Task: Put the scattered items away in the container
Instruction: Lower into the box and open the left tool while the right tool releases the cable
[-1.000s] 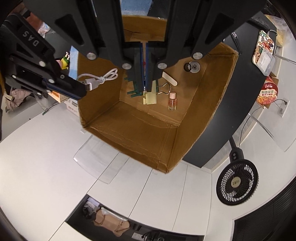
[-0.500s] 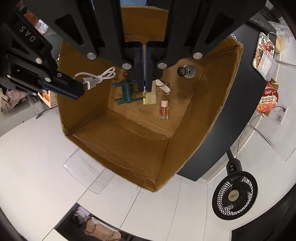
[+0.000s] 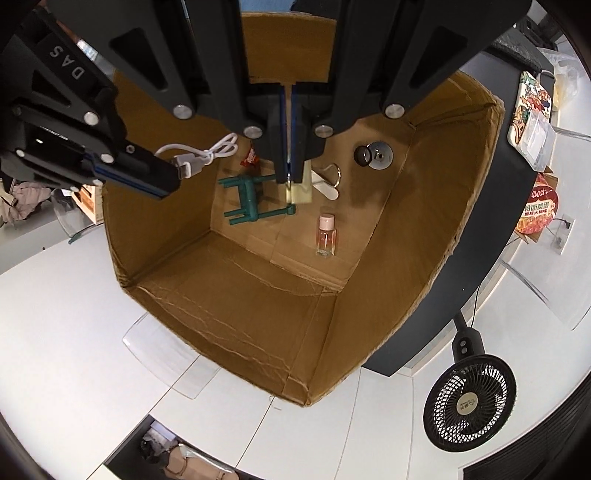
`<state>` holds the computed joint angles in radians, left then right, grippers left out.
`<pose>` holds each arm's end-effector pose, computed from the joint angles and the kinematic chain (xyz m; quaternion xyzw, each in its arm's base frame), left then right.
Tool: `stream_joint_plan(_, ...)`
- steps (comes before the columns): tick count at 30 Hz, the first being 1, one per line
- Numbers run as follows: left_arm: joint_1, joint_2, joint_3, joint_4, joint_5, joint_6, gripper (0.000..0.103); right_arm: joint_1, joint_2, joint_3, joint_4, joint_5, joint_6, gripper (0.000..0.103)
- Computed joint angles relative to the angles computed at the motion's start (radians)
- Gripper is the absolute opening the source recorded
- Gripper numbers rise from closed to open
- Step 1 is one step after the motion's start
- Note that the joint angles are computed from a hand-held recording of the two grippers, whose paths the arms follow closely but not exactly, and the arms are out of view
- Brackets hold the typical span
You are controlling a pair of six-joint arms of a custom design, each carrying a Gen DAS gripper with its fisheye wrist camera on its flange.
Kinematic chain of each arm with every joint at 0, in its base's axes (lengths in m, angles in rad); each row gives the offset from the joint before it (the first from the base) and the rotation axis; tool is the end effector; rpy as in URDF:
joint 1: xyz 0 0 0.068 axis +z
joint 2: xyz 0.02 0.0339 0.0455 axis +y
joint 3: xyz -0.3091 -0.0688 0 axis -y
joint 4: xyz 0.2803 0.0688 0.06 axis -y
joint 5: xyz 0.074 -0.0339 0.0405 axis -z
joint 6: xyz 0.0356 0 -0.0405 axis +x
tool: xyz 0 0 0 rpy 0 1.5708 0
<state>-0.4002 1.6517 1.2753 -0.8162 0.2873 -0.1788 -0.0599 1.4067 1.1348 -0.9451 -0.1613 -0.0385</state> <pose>0.3347 -0.1525 0.2739 0.1341 0.9631 -0.1879 0.1382 0.2932 -0.0119 0.2986 -0.0037 0.9813 0.0706 0.1791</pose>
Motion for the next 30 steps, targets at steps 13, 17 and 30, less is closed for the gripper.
stream_joint_plan(13, -0.016, 0.005, -0.012, -0.008, -0.021, -0.016, 0.001, -0.015, -0.006, -0.029, -0.003, -0.010, -0.004, 0.005)
stream_joint_plan(17, -0.021, 0.007, -0.014, -0.011, -0.036, -0.022, 0.002, -0.023, -0.013, -0.033, -0.003, -0.006, -0.002, 0.006)
stream_joint_plan(30, -0.043, -0.013, -0.023, 0.001, -0.054, -0.031, 0.076, -0.063, -0.053, -0.010, -0.028, 0.024, -0.026, 0.043)
